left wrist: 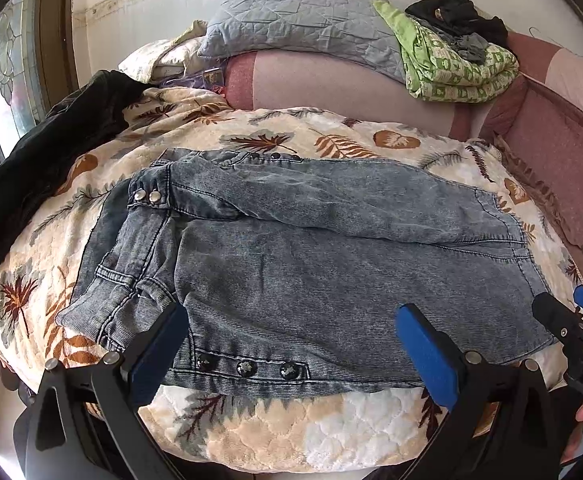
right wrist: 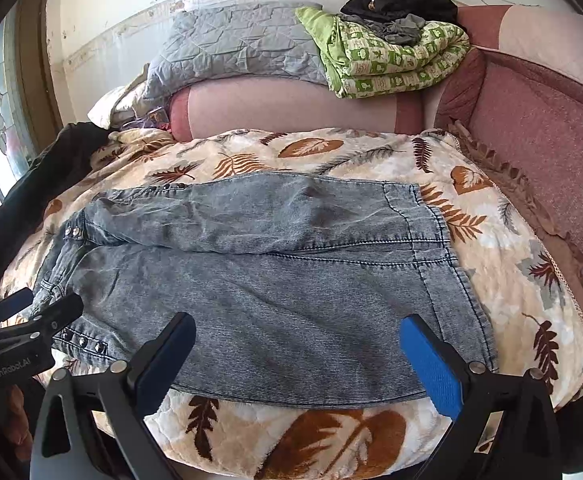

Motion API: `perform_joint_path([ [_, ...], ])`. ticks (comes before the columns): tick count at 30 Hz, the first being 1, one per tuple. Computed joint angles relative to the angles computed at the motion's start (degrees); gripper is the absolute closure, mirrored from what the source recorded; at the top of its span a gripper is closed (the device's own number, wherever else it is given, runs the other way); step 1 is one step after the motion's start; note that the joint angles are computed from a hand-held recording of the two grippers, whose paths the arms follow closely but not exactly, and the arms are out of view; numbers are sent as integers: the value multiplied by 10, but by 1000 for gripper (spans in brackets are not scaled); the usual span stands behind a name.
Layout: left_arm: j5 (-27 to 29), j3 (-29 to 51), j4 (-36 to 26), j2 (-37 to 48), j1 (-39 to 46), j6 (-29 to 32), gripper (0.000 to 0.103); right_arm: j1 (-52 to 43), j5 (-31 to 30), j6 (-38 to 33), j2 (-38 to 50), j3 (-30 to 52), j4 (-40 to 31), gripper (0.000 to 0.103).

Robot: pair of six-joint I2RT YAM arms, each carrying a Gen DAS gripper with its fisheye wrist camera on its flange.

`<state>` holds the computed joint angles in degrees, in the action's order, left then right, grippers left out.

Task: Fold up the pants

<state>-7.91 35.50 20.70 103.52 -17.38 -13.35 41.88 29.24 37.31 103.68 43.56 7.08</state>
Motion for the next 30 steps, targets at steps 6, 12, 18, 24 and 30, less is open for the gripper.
perform_joint_path([
  [6,4,3,-1,5,4,0,0,-2,-4,0,8,3,2,0],
  [12,5,7,-2,11,6,2,0,-3,-6,-1,12,6,4,0],
  [18,7,10,-3,19,7,3,0,-5,-10,-1,20,8,7,0],
  [24,10,15,-5,26,8,1,0,-8,-14,2,26,6,13,0],
  [30,11,16,-6,29,10,2,0,-8,-16,2,29,7,13,0],
])
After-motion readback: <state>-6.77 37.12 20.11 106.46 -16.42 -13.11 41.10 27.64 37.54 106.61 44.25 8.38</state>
